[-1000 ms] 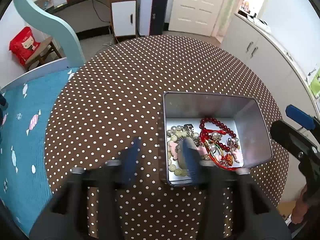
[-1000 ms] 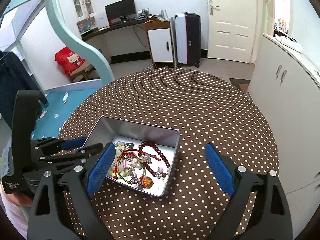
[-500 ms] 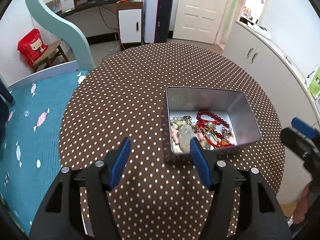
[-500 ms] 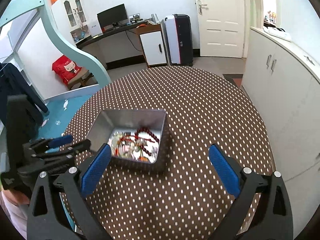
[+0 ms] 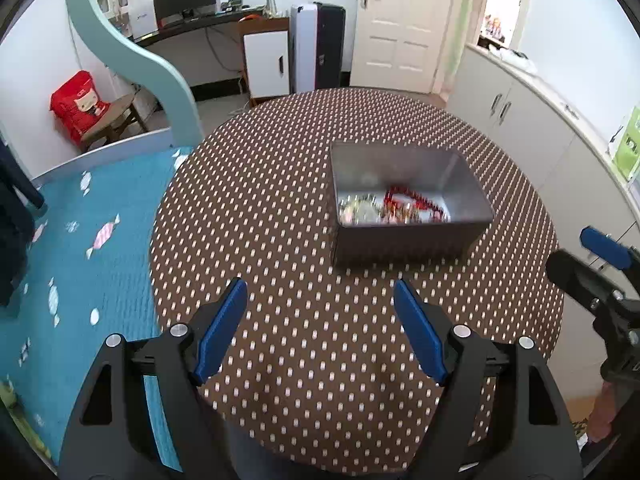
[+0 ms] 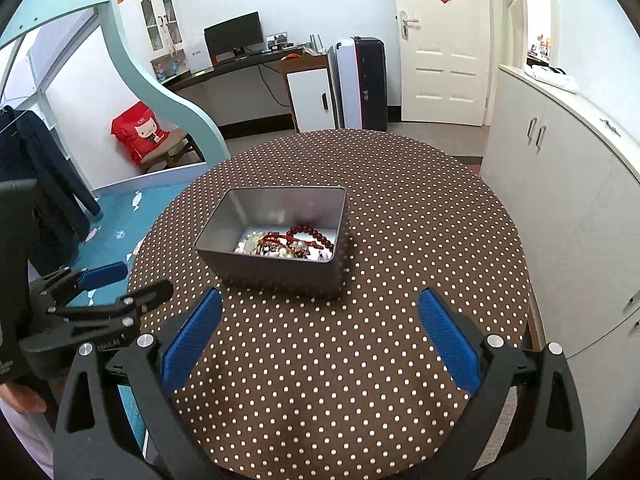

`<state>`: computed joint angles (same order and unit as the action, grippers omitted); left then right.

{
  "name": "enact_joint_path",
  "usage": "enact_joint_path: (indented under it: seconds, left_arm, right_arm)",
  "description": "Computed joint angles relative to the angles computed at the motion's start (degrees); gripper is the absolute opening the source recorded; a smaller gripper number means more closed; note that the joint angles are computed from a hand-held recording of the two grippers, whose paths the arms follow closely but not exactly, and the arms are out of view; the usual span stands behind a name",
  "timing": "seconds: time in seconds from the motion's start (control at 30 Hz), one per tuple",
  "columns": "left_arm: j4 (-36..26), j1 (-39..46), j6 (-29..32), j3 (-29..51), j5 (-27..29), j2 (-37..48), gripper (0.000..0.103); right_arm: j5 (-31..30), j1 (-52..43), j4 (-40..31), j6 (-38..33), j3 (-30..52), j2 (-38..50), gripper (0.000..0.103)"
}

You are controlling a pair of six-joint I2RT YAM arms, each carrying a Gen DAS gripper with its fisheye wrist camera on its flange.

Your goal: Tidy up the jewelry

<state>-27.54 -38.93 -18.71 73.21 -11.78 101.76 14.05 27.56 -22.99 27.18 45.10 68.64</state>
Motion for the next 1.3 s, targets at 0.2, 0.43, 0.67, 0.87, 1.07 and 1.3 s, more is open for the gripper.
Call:
enact_joint_path:
  seconds: [0.2, 0.43, 0.67, 0.87, 1.07, 1.3]
  left_arm:
    - [1.20, -3.36, -2.89, -5.67, -2.82, -6.32, 0.084]
    - [4.48, -9.14, -5.02, -11.49, -9.43, -15.23, 0.084]
    - [10.05, -17.36, -4.79, -17.36, -20.86, -23.64, 0.084]
    - [16.92, -22.27, -2.97, -21.91, -28.86, -28.59, 0.084]
    - [19.72, -25.85, -1.04, -24.07, -33.61, -30.78, 0.085]
    - [21.07, -28.82, -2.34, -26.00, -36.55, -32.00, 0.085]
  right_arm:
    - [7.61, 5.14, -1.85, 2.49, -1.98, -4.82, 0.096]
    - [24.55, 15.09, -3.37, 6.73, -5.51, -15.21, 0.096]
    - [38.85, 26.33, -2.49, 8.12, -9.74, -24.35, 0.096]
    - [49.42, 33.99, 0.98, 6.03, -11.92, -26.32, 0.096]
    - [60.57, 41.97, 1.40, 8.01, -12.87, -25.02, 0.096]
    - [65.02, 44.99, -10.16, 21.50, -11.27, -22.08, 0.096]
